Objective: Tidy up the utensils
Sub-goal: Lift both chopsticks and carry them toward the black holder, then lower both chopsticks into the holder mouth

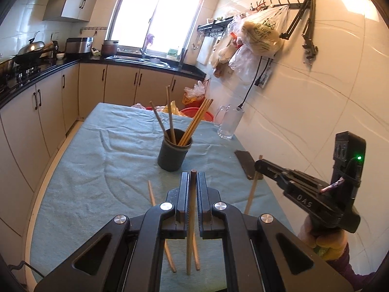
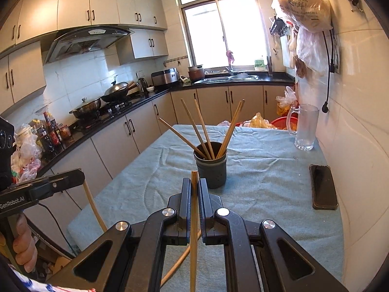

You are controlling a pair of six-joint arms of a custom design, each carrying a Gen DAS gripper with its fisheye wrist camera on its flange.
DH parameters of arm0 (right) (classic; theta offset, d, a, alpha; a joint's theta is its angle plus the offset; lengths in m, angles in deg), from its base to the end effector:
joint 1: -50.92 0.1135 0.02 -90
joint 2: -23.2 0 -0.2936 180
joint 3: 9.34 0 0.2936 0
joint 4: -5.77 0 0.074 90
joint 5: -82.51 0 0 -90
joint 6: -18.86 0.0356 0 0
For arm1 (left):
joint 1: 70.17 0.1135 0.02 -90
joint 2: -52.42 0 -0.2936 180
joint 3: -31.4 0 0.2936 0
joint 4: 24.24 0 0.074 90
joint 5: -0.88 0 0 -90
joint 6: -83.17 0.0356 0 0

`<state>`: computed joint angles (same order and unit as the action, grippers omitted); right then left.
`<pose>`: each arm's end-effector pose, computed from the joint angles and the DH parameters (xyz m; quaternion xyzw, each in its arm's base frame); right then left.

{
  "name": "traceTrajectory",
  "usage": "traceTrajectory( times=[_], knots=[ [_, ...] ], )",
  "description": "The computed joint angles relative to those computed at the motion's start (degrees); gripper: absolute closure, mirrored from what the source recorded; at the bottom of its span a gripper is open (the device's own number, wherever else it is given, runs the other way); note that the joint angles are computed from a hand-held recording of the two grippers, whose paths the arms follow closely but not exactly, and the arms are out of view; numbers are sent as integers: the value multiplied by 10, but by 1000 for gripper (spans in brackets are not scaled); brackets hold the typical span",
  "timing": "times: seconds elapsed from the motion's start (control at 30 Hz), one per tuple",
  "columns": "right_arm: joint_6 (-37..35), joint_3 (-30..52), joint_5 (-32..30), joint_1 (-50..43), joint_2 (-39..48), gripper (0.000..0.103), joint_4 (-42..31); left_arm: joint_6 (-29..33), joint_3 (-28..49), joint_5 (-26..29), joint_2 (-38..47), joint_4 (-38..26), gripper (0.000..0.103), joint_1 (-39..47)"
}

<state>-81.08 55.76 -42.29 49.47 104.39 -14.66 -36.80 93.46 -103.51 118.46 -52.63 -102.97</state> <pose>0.3405 0.0117 0.2608 -0.1973 0.8399 0.2231 0.4537 0.2446 -0.1471 0.3033 -0.0389 0.8705 -0.1554 0.4654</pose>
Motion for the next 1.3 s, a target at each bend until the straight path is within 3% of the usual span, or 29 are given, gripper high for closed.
traceTrajectory(
  times=[0.77, 1.3],
  knots=[
    [13, 31, -9, -5, 19, 97, 7, 30, 51, 15, 30, -8, 98, 26],
    [19, 118, 9, 11, 56, 97, 2, 100, 170, 22, 92, -19, 98, 72]
  ],
)
